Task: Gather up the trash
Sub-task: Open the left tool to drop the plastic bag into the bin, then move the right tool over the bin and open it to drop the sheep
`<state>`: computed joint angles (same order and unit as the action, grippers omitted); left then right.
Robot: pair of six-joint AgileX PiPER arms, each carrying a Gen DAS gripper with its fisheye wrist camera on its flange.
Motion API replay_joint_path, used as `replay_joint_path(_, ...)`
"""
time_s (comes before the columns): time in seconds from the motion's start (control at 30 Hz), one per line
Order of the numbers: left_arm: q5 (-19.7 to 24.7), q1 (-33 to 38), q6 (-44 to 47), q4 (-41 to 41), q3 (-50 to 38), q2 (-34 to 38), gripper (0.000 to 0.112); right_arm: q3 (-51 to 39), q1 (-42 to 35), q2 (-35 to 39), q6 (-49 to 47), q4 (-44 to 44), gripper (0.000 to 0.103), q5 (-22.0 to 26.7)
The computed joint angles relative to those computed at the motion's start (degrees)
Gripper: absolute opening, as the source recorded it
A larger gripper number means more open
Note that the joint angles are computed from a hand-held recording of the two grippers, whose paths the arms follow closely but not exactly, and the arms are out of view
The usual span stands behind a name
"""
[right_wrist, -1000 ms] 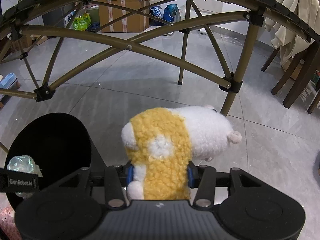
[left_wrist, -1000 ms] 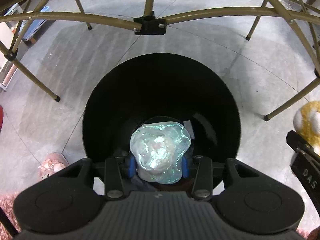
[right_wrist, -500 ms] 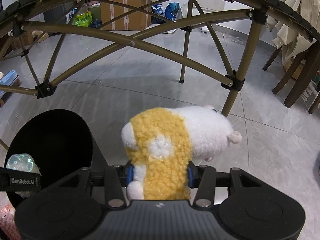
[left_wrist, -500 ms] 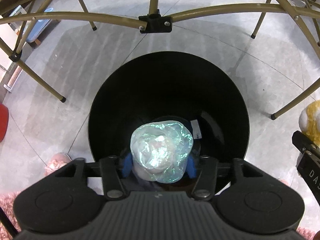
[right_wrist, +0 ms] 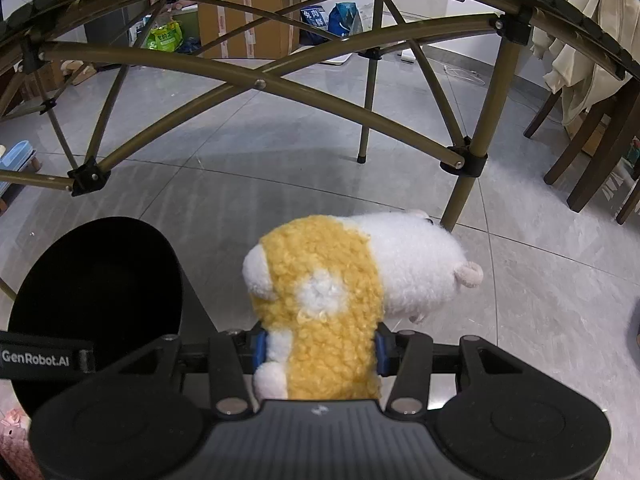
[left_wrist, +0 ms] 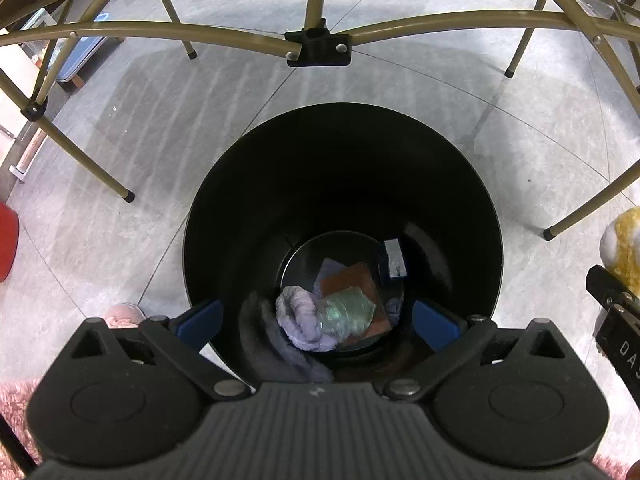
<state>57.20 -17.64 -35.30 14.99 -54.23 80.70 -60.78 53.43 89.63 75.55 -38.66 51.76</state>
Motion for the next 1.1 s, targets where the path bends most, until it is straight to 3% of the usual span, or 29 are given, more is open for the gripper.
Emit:
replay_joint_path(0.67, 0.42, 5.76, 6.99, -1.98, -0.01, -5.53, 0.103, -1.19, 0.12, -0.78, -2.18, 2.59, 0.046, 1.2)
replay_joint_path(1.1, -0.7, 18.24, 18.44, -4.63, 1.73, -10.43, 0.103, -0.98, 1.39, -2.62, -4.66, 8.09, 0.046, 2.14)
